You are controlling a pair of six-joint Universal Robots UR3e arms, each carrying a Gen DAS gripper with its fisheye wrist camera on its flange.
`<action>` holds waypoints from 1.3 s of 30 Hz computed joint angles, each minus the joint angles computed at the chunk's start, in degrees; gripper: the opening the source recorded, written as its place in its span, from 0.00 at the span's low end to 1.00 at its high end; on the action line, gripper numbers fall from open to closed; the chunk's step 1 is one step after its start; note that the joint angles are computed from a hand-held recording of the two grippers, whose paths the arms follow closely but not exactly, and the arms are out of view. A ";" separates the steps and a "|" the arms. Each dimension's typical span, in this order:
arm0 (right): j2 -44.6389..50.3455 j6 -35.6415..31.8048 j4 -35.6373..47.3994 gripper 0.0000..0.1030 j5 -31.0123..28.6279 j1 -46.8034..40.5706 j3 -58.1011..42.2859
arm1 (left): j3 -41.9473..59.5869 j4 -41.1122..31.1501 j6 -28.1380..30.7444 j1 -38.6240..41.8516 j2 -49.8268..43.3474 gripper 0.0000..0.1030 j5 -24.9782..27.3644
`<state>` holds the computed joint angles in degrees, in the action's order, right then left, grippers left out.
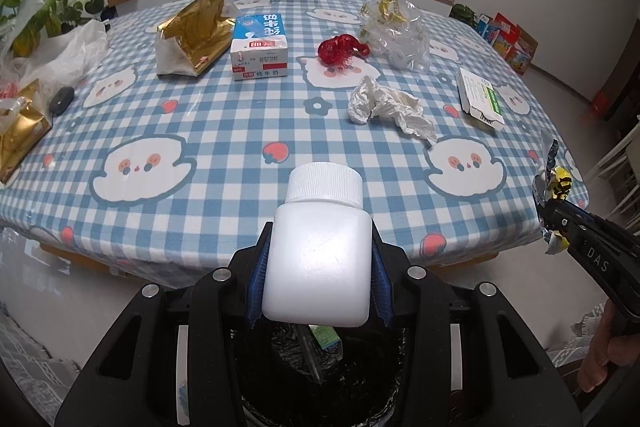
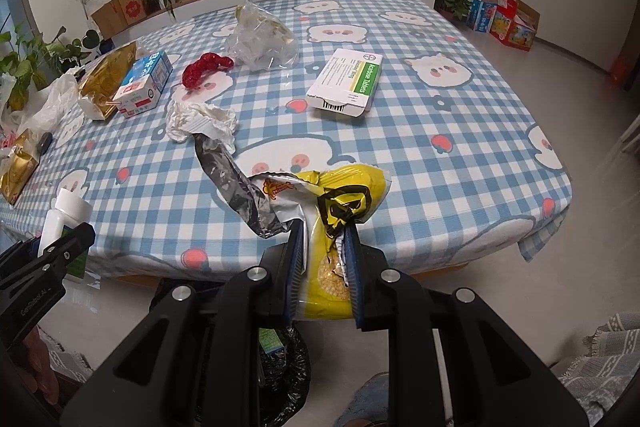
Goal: Collect trash
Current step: 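Lift the white bottle and yellow packet and carry both over the black bin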
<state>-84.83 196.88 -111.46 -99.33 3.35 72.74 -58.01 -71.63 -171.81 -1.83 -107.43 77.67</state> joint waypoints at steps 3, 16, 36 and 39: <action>-1.78 0.59 -0.45 0.18 -0.58 0.87 2.25 | -4.56 1.40 0.30 0.35 3.11 0.41 -0.17; -10.20 2.60 -1.56 0.18 -1.33 2.86 11.51 | -21.13 4.84 1.89 2.17 15.03 0.41 -1.17; -15.61 4.09 -8.23 0.18 -2.93 6.94 27.07 | -41.53 13.58 3.54 4.84 23.23 0.41 -0.79; -14.71 4.55 -8.86 0.18 -3.10 7.34 28.26 | -42.73 15.16 3.52 4.79 23.05 0.41 -0.85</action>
<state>-99.54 201.43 -120.32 -102.43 10.68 101.00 -100.74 -56.47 -168.28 2.95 -84.38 76.82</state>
